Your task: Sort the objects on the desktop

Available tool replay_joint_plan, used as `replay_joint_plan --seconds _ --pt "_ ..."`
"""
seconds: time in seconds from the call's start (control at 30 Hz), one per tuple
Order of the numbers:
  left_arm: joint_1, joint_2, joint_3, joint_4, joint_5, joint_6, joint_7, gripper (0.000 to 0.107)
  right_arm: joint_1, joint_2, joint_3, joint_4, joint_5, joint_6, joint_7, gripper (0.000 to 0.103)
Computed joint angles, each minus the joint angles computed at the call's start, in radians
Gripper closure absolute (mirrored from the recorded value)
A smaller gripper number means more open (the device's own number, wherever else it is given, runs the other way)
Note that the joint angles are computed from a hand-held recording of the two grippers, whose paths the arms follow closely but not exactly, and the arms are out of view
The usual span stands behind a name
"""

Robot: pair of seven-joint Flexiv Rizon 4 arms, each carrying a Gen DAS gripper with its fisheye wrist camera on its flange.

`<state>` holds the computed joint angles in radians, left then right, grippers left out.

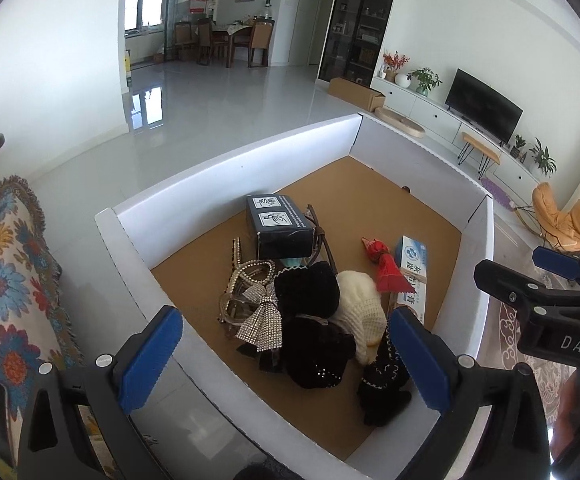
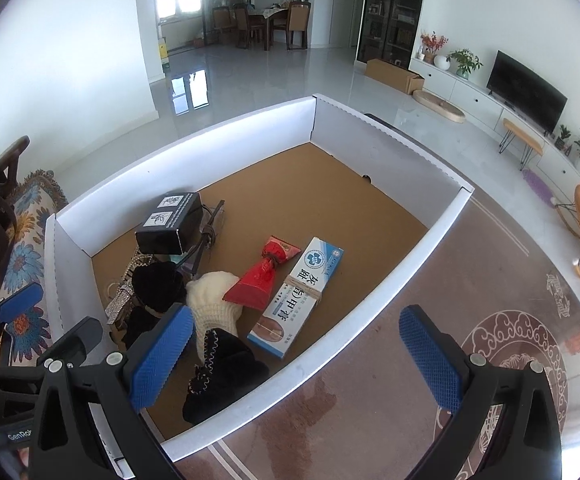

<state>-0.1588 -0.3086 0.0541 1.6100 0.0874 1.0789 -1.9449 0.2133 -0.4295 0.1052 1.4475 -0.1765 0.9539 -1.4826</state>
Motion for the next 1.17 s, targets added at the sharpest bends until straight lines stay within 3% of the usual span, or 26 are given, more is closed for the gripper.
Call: replay_joint_plan --seconds 0.37,0.93,1.17 --pt "-0.011 0.01 0.02 -0.002 0.056 0.013 -0.065 0.004 0.005 0.006 -0.003 0.015 -0.016 0.016 0.009 0.0" --pt "0.004 0.008 0.004 0.004 0.035 0.022 -0.054 0.004 0.018 -0.003 0.001 0.017 -0.021 0.008 -0.009 0.0" --pt "-0.04 0.029 0.052 -0.006 0.152 0.047 -0.195 0.004 0.018 -0.012 -0.005 0.007 -0.023 0.003 0.006 0.0"
